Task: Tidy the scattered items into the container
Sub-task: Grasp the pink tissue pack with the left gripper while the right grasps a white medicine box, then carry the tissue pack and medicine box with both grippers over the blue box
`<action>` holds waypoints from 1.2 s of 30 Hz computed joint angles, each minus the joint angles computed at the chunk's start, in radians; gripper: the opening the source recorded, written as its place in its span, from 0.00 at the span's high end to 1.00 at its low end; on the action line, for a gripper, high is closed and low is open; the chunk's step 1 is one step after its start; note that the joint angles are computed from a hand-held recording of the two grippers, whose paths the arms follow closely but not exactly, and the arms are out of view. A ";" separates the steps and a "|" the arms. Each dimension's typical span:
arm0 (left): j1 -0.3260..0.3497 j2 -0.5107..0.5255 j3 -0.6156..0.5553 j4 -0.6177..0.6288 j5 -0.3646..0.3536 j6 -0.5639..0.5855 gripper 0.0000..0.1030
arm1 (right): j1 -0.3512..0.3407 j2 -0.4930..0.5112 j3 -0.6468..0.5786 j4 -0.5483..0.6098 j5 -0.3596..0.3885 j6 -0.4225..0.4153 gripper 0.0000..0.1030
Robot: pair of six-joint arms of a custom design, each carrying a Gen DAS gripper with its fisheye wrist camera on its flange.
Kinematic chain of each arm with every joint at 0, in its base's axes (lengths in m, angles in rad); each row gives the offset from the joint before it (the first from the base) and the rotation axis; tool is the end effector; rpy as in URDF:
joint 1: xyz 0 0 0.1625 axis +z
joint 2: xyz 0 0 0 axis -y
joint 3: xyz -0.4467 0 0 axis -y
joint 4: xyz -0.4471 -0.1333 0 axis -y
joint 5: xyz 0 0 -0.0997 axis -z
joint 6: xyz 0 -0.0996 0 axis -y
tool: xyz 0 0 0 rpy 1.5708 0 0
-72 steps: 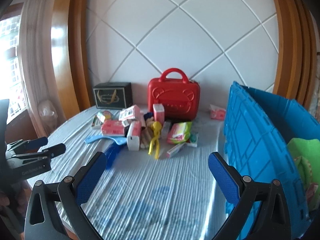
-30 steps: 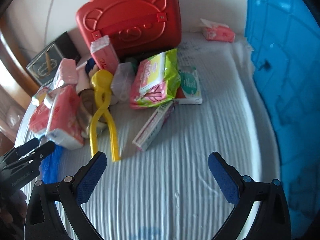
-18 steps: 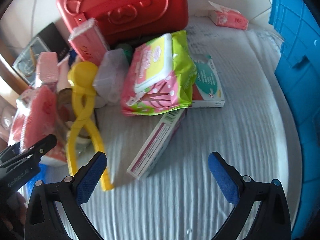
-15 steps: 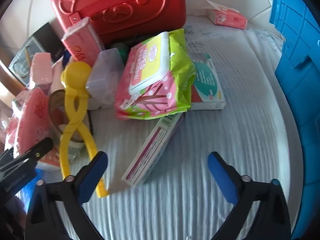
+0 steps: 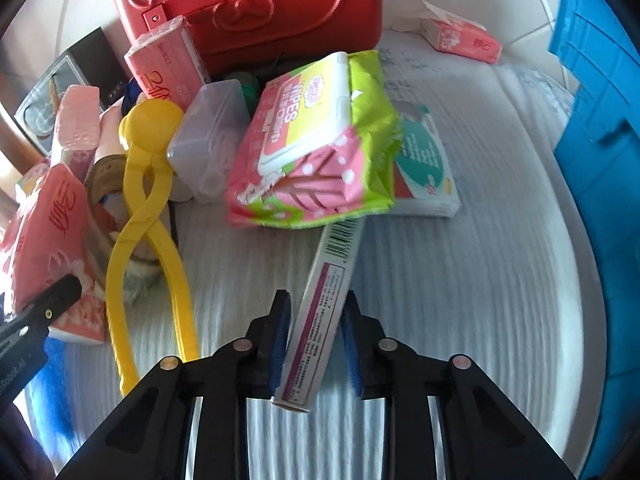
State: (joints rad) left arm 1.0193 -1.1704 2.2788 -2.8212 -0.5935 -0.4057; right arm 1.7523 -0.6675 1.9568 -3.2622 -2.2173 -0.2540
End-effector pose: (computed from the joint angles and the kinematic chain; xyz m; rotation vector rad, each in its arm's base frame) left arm -0.0677 -0.5221 0.1327 0.0787 2.2421 -0.6904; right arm 0.1800 -0.5748 -0.0246 0.3651 -2.4228 0.4682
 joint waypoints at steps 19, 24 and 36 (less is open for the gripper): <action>-0.375 -0.347 0.215 0.515 0.112 -0.518 0.51 | 0.136 -0.240 0.298 -0.148 0.125 -0.067 0.83; -0.502 -0.451 0.221 0.819 0.134 -0.773 0.51 | 0.187 -0.319 0.355 -0.162 0.168 -0.107 0.83; -0.790 -0.683 0.252 1.213 0.111 -1.013 0.51 | 0.398 -0.454 0.474 -0.255 0.046 -0.040 0.83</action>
